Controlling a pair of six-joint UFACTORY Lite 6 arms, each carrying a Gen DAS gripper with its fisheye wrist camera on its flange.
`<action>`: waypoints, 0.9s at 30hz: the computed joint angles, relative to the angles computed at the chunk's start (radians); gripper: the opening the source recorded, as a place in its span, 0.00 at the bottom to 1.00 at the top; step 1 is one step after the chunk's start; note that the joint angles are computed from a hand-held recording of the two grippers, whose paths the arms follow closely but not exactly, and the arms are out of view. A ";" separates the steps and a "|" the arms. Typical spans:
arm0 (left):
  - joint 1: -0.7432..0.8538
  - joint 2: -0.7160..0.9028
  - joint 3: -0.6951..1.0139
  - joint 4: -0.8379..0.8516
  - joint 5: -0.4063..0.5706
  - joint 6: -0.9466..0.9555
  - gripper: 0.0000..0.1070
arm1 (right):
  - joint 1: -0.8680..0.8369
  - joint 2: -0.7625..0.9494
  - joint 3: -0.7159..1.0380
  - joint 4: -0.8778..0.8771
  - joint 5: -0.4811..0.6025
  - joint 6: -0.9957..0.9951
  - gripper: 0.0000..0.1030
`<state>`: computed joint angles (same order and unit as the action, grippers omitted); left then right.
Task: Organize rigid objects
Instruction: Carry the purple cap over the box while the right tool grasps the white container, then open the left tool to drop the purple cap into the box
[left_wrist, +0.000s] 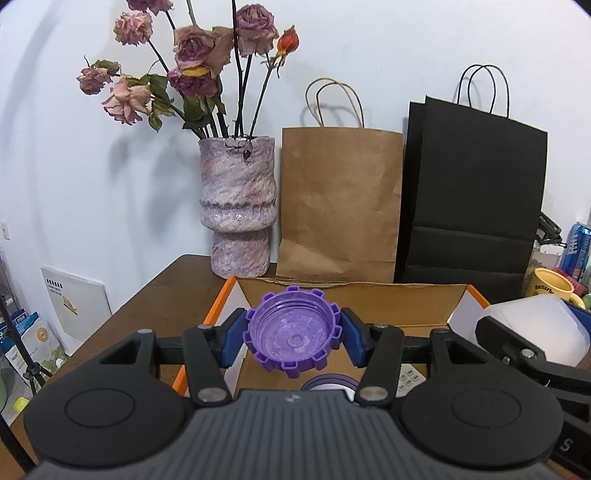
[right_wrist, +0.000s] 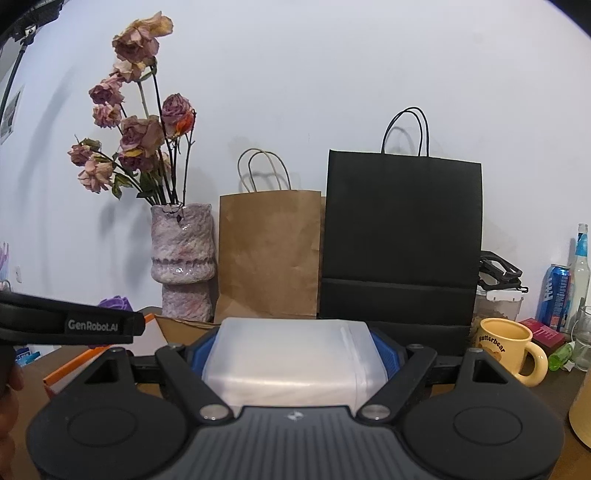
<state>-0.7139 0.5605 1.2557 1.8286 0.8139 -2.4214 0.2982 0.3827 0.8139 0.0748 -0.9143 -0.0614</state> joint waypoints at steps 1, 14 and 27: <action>0.007 0.009 0.010 0.000 -0.005 0.005 0.52 | -0.003 0.011 0.014 -0.006 0.005 0.002 0.79; 0.072 0.119 0.137 -0.018 -0.058 0.087 0.52 | -0.025 0.175 0.195 -0.022 0.075 -0.016 0.79; 0.063 0.131 0.143 -0.033 -0.032 0.088 0.96 | -0.050 0.206 0.228 -0.069 0.136 0.037 1.00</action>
